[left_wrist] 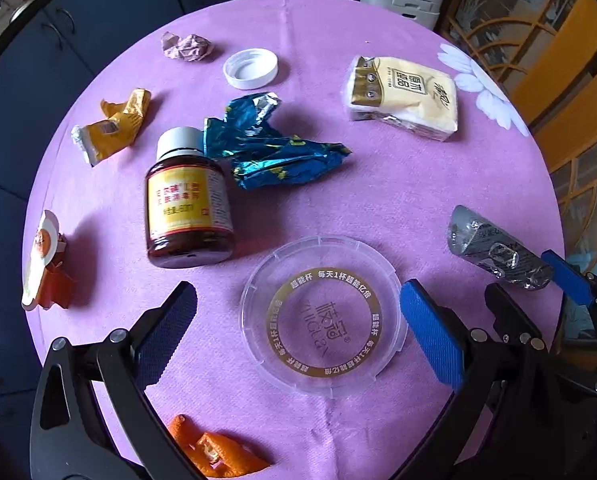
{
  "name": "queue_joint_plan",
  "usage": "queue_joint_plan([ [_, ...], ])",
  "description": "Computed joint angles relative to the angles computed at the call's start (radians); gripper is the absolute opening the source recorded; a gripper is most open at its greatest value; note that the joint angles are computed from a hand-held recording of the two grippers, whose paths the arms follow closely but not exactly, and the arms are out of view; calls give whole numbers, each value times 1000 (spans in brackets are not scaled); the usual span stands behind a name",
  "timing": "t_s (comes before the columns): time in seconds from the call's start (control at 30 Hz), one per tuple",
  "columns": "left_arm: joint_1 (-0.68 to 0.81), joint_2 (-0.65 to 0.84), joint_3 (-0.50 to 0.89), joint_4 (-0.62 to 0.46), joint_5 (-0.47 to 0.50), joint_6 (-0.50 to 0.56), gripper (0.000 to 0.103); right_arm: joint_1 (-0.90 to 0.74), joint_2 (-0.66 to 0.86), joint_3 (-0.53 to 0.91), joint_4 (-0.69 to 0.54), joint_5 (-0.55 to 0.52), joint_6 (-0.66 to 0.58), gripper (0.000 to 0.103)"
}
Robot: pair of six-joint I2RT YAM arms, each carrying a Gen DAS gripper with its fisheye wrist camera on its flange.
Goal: Collect trash
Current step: 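Close the right gripper on the silver blister pack and lift it, then grasp the clear plastic lid with the left gripper while the right carries the blister pack to the bin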
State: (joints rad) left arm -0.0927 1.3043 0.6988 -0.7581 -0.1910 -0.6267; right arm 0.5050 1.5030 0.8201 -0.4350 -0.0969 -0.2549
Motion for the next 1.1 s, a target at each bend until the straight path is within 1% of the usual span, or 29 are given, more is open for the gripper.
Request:
queue_joint_plan([
  [0.03,5,-7,-2,4,11,3,94,-3,-2,1,-4,-18,0,34],
  [0.07,6,-33,-16,4,27,5,84,-5,-1,6,-9,-33,2,29],
  [0.1,2,-56,-18,-11,34,5,78,0,-4,5,-6,-26,3,16],
  [0.13,-15,-57,-5,-26,13,-1,69,-1,-6,6,-7,-30,-2,8],
  [0.17,-23,-78,-10,-41,3,-1,51,-6,-9,8,-10,-42,-3,7],
  [0.2,-25,-115,-21,-60,8,4,43,-10,-12,9,-9,-50,-2,6],
  [0.23,-21,-115,-15,-70,19,7,37,-21,-18,11,-9,-64,-1,6],
  [0.3,-14,-125,-23,-72,23,11,34,-37,-25,19,-20,-95,-5,5],
  [0.33,-7,-130,-28,-68,28,15,31,-46,-30,25,-29,-110,-6,5],
  [0.37,-7,-145,-38,-68,31,11,25,-56,-40,30,-40,-124,-5,5],
  [0.4,-2,-152,-40,-71,32,11,21,-59,-46,32,-42,-127,-3,5],
  [0.47,12,-176,-43,-86,40,19,18,-64,-64,33,-49,-129,-2,5],
  [0.53,28,-220,-47,-112,49,30,13,-69,-76,39,-59,-134,1,5],
  [0.6,30,-251,-39,-133,47,30,13,-69,-84,41,-63,-133,7,5],
  [0.63,29,-263,-33,-141,45,31,10,-71,-89,42,-67,-137,10,5],
  [0.7,34,-287,-29,-162,46,37,10,-73,-95,43,-75,-145,9,5],
  [0.77,56,-288,-30,-177,94,72,11,-69,-103,37,-75,-145,7,5],
  [0.8,51,-264,-27,-184,84,65,13,-69,-104,34,-75,-149,7,5],
  [0.9,22,-275,-46,-209,11,44,15,-73,-103,29,-80,-161,7,5],
  [0.93,16,-271,-48,-216,-9,38,23,-71,-105,25,-77,-160,7,5],
  [0.97,22,-279,-56,-218,-16,40,46,-70,-105,22,-77,-161,6,5],
  [1.0,30,-295,-64,-214,-15,42,67,-70,-105,21,-77,-162,5,5],
  [1.03,37,-339,-75,-210,-24,44,100,-68,-107,17,-76,-162,4,5],
  [1.1,8,-405,-78,-225,-75,21,100,-67,-106,13,-74,-166,4,5],
])
